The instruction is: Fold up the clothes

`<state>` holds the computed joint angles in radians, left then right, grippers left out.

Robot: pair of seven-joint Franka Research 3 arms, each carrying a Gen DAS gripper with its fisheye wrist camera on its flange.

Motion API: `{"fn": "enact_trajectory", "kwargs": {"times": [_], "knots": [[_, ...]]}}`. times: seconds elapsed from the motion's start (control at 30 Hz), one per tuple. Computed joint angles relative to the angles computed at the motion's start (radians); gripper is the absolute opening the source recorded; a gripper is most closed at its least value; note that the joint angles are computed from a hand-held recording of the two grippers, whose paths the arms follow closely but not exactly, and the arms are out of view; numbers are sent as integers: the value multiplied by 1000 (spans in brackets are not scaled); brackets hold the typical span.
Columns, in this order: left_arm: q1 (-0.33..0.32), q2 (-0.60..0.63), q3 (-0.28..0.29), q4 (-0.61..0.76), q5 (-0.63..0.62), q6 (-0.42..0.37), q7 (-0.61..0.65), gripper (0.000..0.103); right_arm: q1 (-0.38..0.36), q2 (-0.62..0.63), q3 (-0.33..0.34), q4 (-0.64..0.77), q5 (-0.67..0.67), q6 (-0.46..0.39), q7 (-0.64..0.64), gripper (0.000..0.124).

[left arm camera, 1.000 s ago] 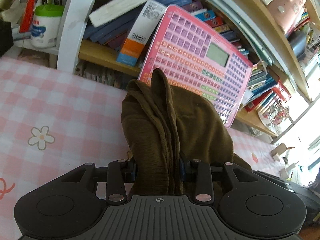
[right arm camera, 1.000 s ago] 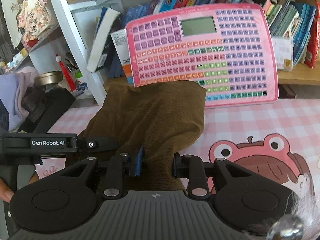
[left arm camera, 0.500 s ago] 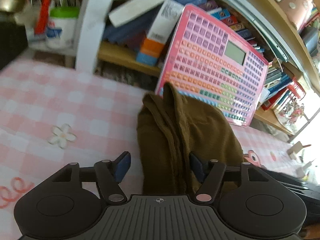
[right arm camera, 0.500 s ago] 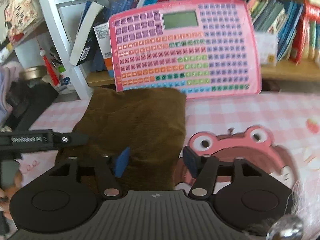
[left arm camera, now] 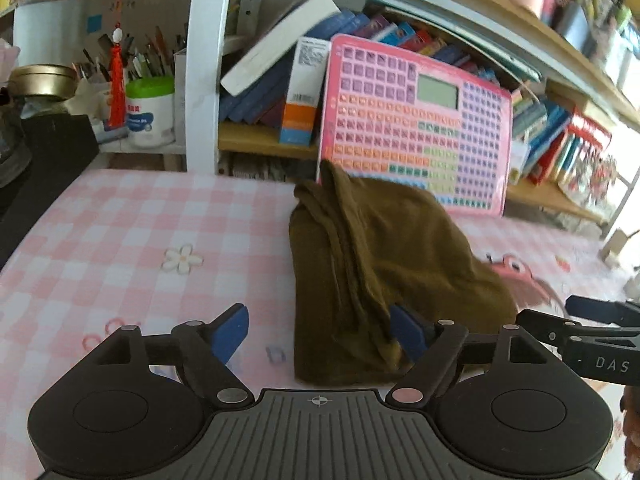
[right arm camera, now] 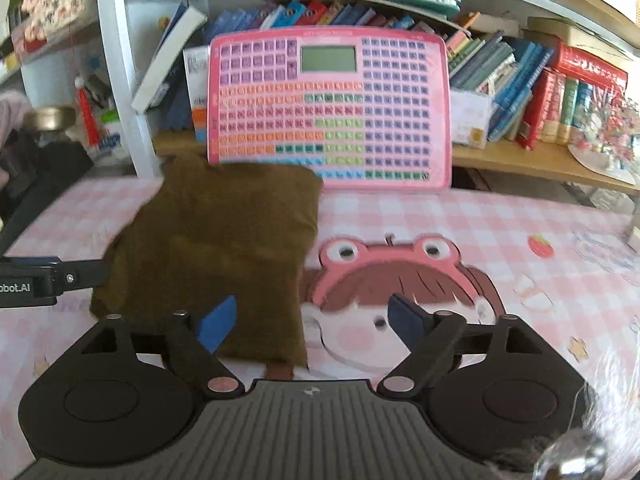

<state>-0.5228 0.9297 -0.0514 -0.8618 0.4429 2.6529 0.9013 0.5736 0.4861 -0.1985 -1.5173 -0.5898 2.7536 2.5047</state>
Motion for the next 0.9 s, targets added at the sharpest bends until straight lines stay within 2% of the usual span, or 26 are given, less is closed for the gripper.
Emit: {"fn": "enact_trajectory", "kwargs": {"times": [0.1,0.17,0.3,0.4,0.47,0.57,0.67,0.9], "knots": [[-13,-49,5,-75,13,-12,-22,80,16,-36,-3,-49,-16,-17,31,86],[-21,-76,8,-119,24,-20,-51,86,21,-57,-1,-77,-31,-22,67,87],[-34,-125,20,-202,64,-12,-116,88,25,-83,11,-111,-76,-47,128,90],[-54,-151,42,-248,117,-10,-178,93,20,-97,30,-128,-107,-69,153,91],[-73,-166,64,-273,166,-15,-226,100,14,-106,43,-139,-118,-81,170,91],[-108,-177,92,-282,257,-55,-287,103,5,-115,63,-149,-129,-94,186,91],[-99,-186,67,-291,288,-57,-301,103,3,-121,72,-153,-152,-110,206,92],[-74,-179,18,-283,266,-58,-260,103,-8,-130,97,-160,-183,-129,227,96]]}}
